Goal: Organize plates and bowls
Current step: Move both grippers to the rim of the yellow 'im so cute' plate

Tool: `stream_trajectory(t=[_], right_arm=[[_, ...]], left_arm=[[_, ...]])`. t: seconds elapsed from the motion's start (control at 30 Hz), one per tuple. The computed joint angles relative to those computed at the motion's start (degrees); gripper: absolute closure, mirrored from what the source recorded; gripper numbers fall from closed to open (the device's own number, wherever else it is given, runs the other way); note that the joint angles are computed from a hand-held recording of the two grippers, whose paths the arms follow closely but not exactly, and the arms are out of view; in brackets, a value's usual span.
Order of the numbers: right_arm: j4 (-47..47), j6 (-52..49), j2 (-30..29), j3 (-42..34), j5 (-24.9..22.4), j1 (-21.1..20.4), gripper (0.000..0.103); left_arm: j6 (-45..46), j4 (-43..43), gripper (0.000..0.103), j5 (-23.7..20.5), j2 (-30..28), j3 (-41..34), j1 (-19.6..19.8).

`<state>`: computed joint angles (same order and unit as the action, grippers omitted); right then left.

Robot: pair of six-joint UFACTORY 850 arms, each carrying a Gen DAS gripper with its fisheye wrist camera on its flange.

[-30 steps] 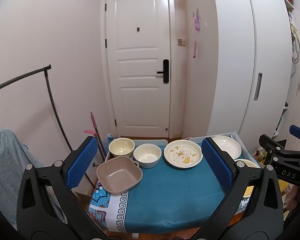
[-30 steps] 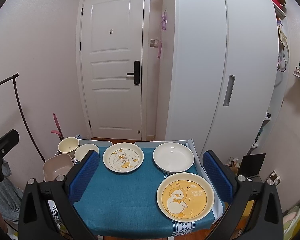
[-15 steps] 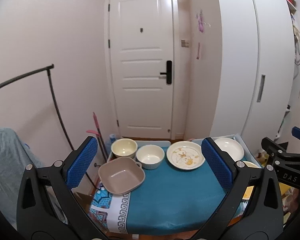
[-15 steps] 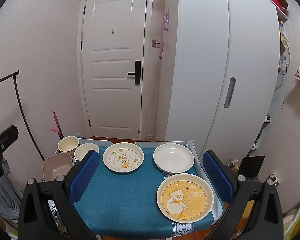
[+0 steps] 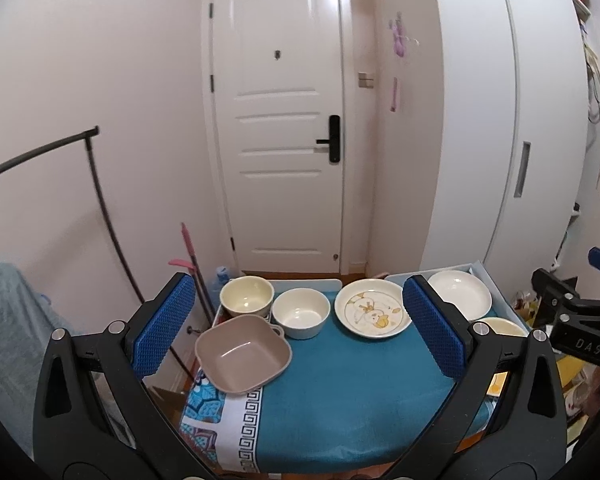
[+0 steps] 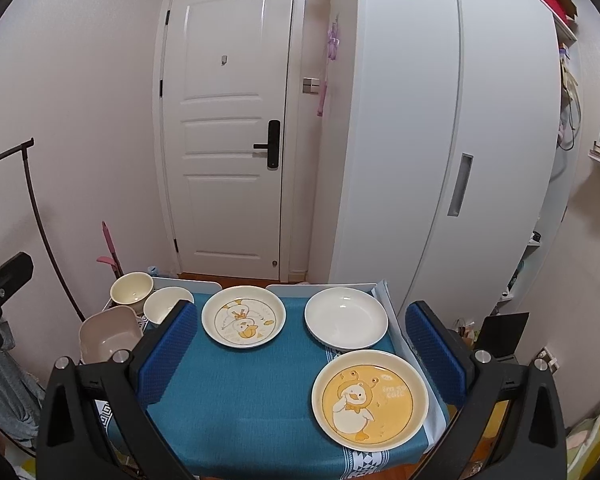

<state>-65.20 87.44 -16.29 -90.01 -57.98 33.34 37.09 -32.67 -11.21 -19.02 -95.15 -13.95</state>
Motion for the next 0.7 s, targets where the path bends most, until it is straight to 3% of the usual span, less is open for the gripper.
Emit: stream_trajectory(t=[0.17,0.33,0.37,0.43,0.5,0.57,0.7], right_arm=[[2.0,0.4,1.5,2.5,-0.6,-1.9,0.0],[11.6,-2.7,5.4,7.7,3.7,-6.2,0.0],[13.3,-2.8,6.4,9.4,4.7,-7.2,0.0],[16.3,-3.3,8.9,13.2,8.6,-9.5,0.0],[19.5,-3.9,11.4,17.7,13.7,-12.4,0.0],[23.3,-5.9,13.0,21.6,18.1,-15.3,0.0],[36.8,-18.6,14.6,28.0,27.8,-21.6,0.01]], left_arm=[[2.4,0.1,0.0,-5.5,-4.8,-5.9,-0.7],[5.2,-2.6,0.0,-18.1,-12.3,-15.9,-1.2],[6.0,-3.3,0.0,-18.7,-13.5,-17.4,-1.7],[4.3,-1.4,0.0,-23.0,-16.9,-21.4,-3.0],[3.3,-0.3,0.0,-24.2,-19.4,-23.4,-4.8],[-0.4,3.4,0.0,-29.3,-22.2,-26.6,-5.9],[-6.1,7.0,0.0,-37.3,-29.4,-33.6,-8.7]])
